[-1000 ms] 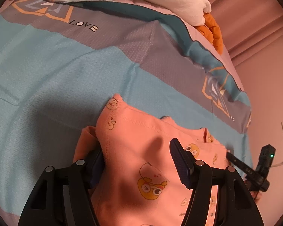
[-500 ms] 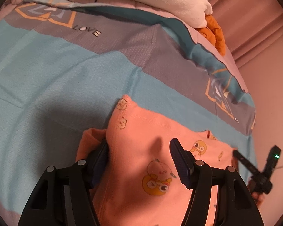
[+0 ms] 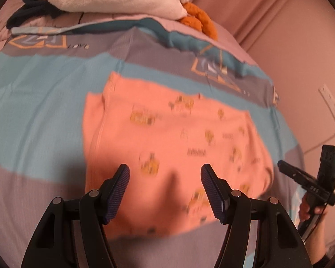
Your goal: Fold small clothes
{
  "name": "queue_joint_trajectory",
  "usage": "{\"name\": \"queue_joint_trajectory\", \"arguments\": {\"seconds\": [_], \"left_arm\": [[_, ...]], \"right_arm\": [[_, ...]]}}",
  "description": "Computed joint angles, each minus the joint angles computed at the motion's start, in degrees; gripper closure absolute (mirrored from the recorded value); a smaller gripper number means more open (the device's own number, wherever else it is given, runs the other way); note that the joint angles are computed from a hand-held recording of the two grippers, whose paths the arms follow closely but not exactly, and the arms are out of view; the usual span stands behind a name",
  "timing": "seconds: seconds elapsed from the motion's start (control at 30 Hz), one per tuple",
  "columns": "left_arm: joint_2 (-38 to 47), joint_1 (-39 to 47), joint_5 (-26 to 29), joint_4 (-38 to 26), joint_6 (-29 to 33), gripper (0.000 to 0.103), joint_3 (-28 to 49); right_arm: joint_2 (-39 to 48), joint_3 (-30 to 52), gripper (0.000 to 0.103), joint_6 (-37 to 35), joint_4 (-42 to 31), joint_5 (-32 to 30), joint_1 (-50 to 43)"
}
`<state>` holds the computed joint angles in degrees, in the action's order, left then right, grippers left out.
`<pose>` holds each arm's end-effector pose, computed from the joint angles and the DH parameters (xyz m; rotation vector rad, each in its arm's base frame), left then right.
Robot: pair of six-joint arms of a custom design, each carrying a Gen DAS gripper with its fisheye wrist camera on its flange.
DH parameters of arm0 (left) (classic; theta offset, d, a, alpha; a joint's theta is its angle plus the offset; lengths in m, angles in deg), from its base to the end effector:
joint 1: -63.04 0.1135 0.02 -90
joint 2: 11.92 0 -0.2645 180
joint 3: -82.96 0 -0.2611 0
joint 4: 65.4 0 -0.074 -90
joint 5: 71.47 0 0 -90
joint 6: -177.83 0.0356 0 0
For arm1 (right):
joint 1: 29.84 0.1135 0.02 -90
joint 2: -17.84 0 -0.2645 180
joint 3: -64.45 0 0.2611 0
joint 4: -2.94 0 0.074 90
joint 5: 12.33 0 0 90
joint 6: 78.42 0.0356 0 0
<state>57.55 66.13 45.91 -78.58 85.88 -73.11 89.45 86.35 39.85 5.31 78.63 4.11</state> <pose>0.1656 -0.0075 0.0846 0.0611 2.5340 -0.6089 0.1494 0.0998 0.0847 -0.1136 2.4511 0.4775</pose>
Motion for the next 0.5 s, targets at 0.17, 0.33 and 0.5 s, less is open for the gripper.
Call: {"name": "queue_joint_trajectory", "arguments": {"seconds": [0.17,0.33,0.5], "left_arm": [[6.1,4.8,0.5,3.2,3.9,0.038,-3.1],[7.9,10.4,3.8,2.8,7.5,0.041,-4.1],[7.7,9.1,1.9,1.5,7.2,0.041,-3.2]], "right_arm": [[8.4,-4.3,0.056,3.8,10.7,0.9,4.3],[21.7,-3.9,0.099,1.8,23.7,-3.6,3.5],[13.2,-2.3,0.100,-3.5,10.2,2.1,5.3]]}}
